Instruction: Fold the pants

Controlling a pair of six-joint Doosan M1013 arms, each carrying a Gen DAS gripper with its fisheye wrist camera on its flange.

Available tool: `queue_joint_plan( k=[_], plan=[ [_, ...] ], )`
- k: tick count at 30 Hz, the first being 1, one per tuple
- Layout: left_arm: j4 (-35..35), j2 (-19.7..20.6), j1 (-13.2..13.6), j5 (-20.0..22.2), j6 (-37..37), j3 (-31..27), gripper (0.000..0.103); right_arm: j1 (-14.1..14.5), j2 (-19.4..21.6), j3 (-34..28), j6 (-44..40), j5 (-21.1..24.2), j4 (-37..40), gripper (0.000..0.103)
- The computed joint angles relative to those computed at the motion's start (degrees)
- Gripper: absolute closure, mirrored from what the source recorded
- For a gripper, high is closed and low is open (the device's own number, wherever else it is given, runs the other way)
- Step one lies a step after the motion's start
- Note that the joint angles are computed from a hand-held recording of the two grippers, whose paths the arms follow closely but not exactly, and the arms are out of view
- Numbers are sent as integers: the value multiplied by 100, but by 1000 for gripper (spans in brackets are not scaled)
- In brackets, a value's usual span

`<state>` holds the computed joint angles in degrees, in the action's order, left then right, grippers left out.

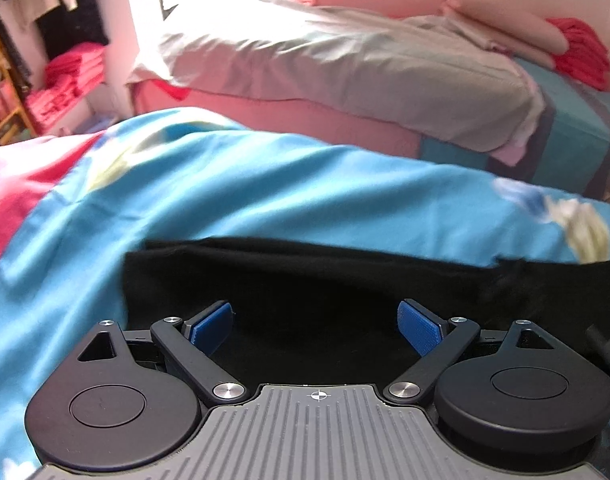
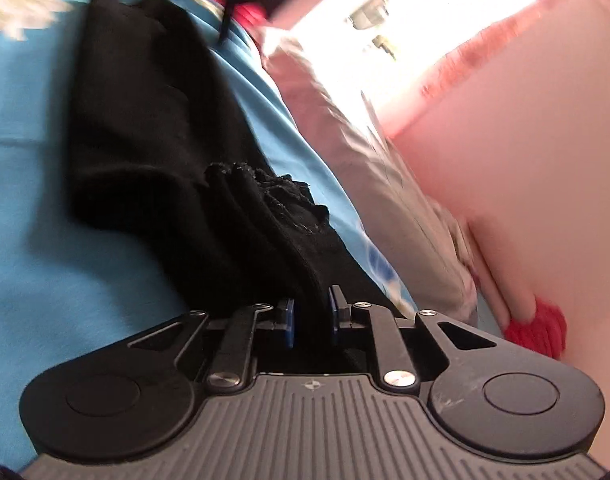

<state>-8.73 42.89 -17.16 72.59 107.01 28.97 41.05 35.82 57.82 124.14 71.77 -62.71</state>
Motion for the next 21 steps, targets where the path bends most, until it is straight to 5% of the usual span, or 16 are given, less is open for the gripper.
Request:
queue_joint_plan(
  k=[7, 9, 11, 14, 18, 21],
  plan=[
    [-335, -65, -338, -140, 225, 315, 0, 72, 79, 68, -117, 256, -138, 82],
    [-141, -127, -498, -282, 363, 597, 0, 104, 100, 38, 76, 374, -211, 71],
    [350, -206, -662, -472, 442, 938, 0, 132, 90, 79, 289, 528, -404, 49],
    [541, -459, -693, -1194, 494, 1575, 0, 178, -66, 290, 567, 721, -501, 39],
    [315, -334, -608, -895, 368, 1352, 0, 273, -398, 853, 1058, 1265, -747, 33],
    [400, -339, -638, -939, 360, 1374, 0, 269, -552, 1033, 1963, 2130, -759, 31]
  ],
)
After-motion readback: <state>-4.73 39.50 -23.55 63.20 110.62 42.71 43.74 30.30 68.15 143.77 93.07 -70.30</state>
